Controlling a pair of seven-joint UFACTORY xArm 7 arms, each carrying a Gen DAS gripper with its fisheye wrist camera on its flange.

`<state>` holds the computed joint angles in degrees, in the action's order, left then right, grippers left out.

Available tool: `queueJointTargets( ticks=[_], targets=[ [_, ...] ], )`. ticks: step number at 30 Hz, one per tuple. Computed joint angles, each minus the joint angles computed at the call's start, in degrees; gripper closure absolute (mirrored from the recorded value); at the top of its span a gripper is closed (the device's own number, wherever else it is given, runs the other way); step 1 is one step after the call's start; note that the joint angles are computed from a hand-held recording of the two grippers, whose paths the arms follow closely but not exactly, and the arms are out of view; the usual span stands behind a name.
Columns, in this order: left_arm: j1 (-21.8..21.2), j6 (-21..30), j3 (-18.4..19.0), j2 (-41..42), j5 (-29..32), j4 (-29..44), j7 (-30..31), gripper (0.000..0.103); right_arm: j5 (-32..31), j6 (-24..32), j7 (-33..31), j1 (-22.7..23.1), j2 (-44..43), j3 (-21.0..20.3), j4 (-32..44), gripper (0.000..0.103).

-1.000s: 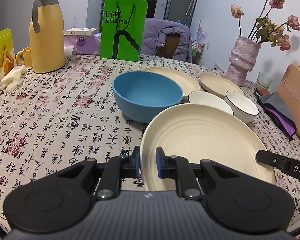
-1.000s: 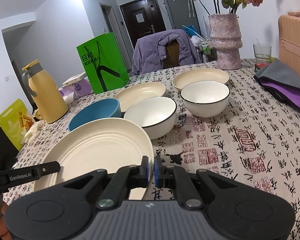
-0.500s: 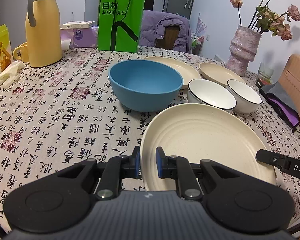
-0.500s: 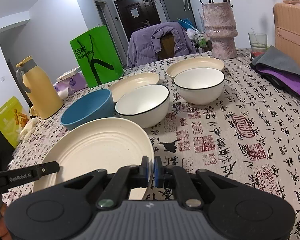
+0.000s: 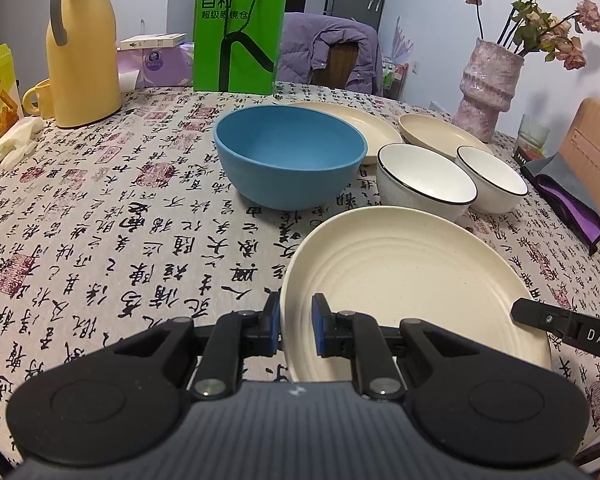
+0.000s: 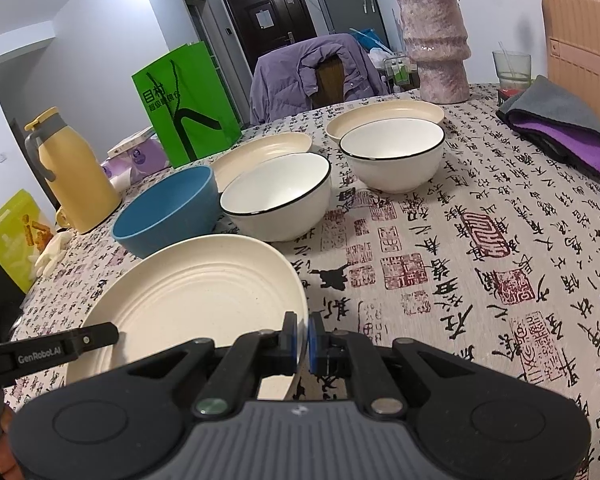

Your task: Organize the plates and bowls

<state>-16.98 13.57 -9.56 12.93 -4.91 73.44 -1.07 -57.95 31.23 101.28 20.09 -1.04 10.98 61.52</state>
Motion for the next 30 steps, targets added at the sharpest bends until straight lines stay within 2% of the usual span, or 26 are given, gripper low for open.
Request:
queueJointTargets(
  ticks=[30],
  targets=[
    [0.2,-0.1,-0.3,1.5,-0.7,-0.1,0.8,0.088,-1.1,-1.3,2.3,0.1,1.1,-0.6,-0.9,0.097]
  ],
)
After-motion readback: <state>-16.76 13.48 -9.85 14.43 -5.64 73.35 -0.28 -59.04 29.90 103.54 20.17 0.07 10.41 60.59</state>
